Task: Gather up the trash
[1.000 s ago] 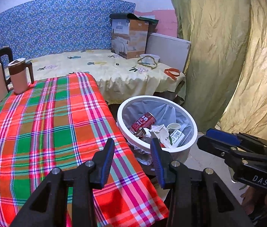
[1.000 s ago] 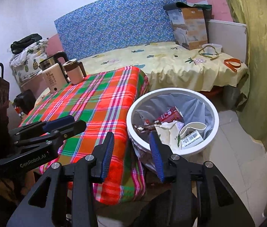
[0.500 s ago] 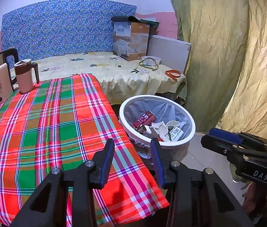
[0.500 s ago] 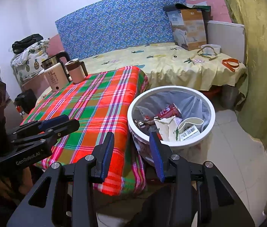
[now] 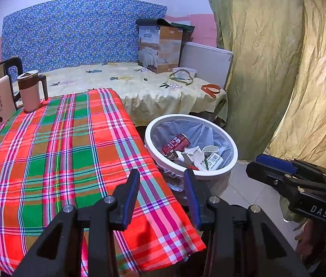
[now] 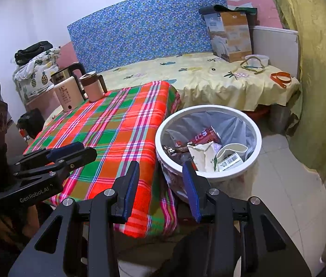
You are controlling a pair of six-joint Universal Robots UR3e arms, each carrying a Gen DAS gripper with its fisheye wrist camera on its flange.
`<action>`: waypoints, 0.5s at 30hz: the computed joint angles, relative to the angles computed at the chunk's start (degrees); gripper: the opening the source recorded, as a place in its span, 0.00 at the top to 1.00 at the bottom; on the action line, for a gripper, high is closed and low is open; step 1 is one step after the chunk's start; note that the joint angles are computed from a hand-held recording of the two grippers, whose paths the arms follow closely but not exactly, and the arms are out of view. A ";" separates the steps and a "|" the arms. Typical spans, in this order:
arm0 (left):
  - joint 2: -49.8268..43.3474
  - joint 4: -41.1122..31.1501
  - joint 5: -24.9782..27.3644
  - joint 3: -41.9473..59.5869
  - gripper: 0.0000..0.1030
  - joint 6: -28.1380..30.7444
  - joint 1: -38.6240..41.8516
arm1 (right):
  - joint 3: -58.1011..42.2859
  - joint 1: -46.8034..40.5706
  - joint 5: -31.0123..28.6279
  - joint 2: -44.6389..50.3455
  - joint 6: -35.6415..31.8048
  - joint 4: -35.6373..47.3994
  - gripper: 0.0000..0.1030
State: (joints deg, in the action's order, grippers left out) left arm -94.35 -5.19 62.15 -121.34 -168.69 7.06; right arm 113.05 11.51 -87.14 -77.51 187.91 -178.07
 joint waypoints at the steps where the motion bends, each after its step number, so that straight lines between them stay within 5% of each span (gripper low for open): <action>1: 0.03 0.03 -0.02 -0.05 0.60 0.01 0.01 | -0.18 0.00 -0.02 0.16 -0.02 0.04 0.60; 15: 0.08 -0.61 0.47 0.25 0.60 -0.13 -0.27 | -0.46 -0.05 0.17 0.31 0.14 0.49 0.60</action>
State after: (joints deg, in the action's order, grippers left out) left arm -94.26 -5.80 62.63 -121.10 -168.82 6.78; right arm 112.60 11.47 -86.97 -77.20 188.04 -177.59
